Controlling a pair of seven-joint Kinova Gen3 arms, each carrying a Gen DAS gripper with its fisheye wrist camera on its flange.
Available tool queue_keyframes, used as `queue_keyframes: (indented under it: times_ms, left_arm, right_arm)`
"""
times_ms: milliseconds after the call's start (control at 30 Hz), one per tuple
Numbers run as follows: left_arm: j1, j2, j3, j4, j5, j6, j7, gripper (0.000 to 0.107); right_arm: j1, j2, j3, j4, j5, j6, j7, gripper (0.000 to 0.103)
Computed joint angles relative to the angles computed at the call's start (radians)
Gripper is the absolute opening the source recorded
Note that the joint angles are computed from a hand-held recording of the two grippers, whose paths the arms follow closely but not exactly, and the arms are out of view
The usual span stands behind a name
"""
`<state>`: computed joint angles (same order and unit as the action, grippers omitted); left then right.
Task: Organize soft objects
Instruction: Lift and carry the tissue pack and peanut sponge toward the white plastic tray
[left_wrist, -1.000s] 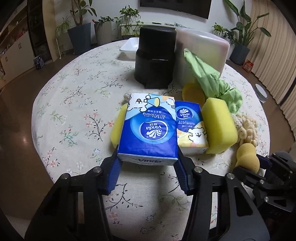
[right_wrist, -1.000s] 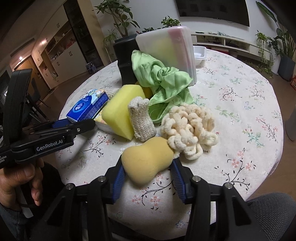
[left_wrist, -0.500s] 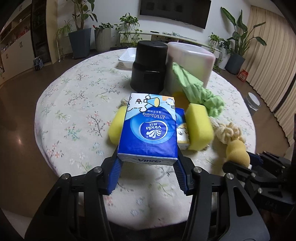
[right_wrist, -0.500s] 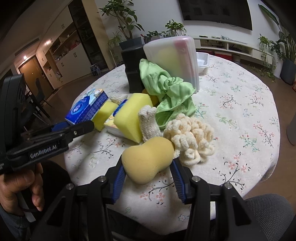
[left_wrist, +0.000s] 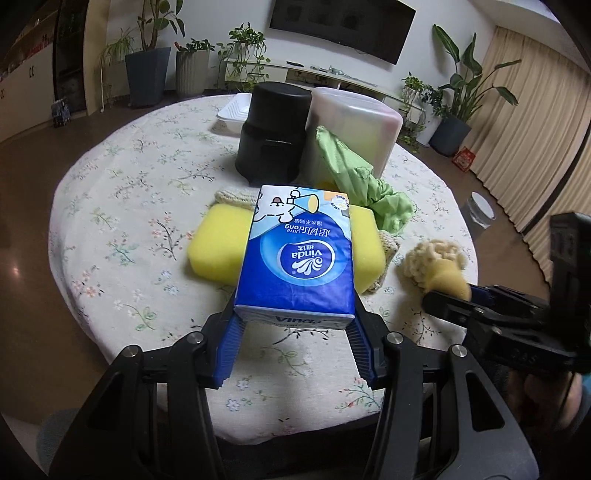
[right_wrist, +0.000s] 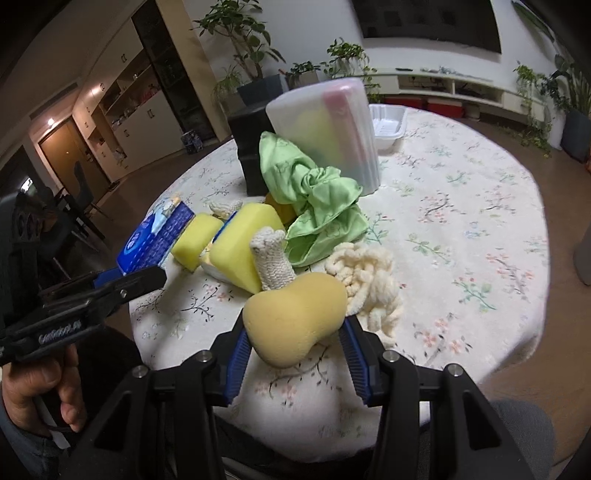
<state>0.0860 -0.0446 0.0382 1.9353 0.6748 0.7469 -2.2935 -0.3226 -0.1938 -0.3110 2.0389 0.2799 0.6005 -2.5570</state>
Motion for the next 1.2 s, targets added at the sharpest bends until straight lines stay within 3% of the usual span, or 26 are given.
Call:
queue_keyframes:
  times_ms: [233,300,367,467,533,633,700,767,833,1000,1067,1200]
  left_arm:
    - [-0.022,-0.002,-0.023,0.01,0.035,-0.002,-0.01,0.049]
    - [-0.033,0.0,-0.031,0.014,0.053,0.004,-0.027,0.049]
    - [-0.04,0.002,-0.032,0.019,0.065,0.004,-0.04,0.049]
    - [-0.051,0.012,-0.033,0.022,0.077,0.015,-0.051,0.049]
    - [-0.058,0.013,-0.033,0.026,0.091,0.018,-0.065,0.049]
    - [-0.066,0.013,-0.035,0.029,0.103,0.02,-0.075,0.049]
    - [-0.072,0.017,-0.036,0.03,0.11,0.022,-0.079,0.049]
    - [-0.075,0.021,-0.033,0.03,0.114,0.023,-0.082,0.049]
    - [-0.077,0.024,-0.032,0.03,0.117,0.025,-0.083,0.049]
    - [-0.081,0.023,-0.03,0.031,0.122,0.032,-0.086,0.049]
    - [-0.083,0.022,-0.031,0.033,0.122,0.035,-0.089,0.049]
    - [-0.087,0.019,-0.034,0.035,0.121,0.039,-0.088,0.05]
  right_arm:
    - [-0.28,-0.013,0.32,0.021,-0.192,-0.201,0.277,0.05]
    - [-0.365,0.001,0.402,0.027,-0.233,-0.222,0.329,0.05]
    - [-0.404,-0.001,0.423,0.007,-0.208,-0.192,0.315,0.05]
    - [-0.33,0.093,0.326,-0.072,-0.118,-0.071,0.315,0.051]
    - [-0.296,0.153,0.293,-0.108,-0.129,0.0,0.282,0.051]
    - [-0.304,0.162,0.338,-0.097,-0.222,0.001,0.245,0.053]
    - [-0.255,0.166,0.298,-0.092,-0.233,0.004,0.231,0.057]
    - [-0.182,0.161,0.206,-0.094,-0.2,0.018,0.175,0.071]
    - [-0.12,0.157,0.114,-0.104,-0.132,0.041,0.099,0.076]
    - [-0.059,0.177,-0.046,-0.166,0.031,0.14,-0.066,0.076]
    - [-0.003,0.225,-0.136,-0.199,0.093,0.194,-0.107,0.076]
    - [0.141,0.256,-0.319,-0.177,0.19,0.186,-0.24,0.071]
